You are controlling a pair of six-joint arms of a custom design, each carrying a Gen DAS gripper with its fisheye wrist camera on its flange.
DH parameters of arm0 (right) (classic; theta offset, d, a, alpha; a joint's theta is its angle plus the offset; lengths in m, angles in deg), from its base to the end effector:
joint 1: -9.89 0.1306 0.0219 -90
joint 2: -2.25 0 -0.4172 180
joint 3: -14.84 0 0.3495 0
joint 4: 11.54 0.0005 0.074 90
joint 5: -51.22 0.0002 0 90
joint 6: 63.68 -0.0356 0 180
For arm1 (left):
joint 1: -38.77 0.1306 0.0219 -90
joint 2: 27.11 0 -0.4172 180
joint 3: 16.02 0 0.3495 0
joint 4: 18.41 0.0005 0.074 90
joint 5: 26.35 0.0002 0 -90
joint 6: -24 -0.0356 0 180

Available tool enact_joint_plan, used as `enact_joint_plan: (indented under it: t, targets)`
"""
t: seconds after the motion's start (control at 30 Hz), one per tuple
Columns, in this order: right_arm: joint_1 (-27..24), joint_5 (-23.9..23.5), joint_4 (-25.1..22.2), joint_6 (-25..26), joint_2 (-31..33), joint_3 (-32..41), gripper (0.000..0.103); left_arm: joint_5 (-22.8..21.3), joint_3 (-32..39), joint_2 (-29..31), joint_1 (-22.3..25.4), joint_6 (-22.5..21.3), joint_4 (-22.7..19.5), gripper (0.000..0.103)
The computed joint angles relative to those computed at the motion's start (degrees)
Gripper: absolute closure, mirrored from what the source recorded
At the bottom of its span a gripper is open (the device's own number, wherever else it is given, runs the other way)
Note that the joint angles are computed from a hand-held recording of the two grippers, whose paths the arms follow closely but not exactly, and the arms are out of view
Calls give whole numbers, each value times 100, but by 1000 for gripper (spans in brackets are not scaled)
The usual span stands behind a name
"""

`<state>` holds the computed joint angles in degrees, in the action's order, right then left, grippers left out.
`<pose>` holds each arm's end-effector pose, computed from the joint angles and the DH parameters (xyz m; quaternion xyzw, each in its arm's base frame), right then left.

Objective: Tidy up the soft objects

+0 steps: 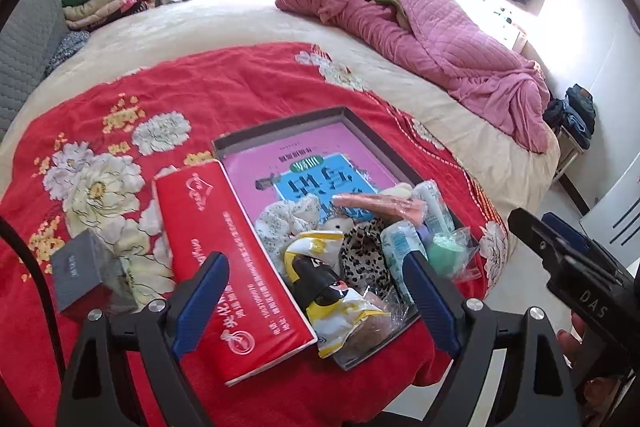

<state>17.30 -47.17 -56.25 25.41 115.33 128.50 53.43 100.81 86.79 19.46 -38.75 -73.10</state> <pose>0.6075 0.0837 0.4418 -0.0805 0.9154 0.0954 0.3827 0.5751 -0.1953 0.4441 -0.0943 0.9368 -0.0516 0.3329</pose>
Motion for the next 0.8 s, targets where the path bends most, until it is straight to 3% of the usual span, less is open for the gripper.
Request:
enact_joint_plan:
  t: [0.47, 0.8]
  targets:
    - [100, -128, -89, -16, -391, -210, 29, -348, -188, -433, -23, 178, -356, 15]
    - [304, 91, 15, -555, -960, -903, 29, -551, -683, -911, -79, 282, -418, 15]
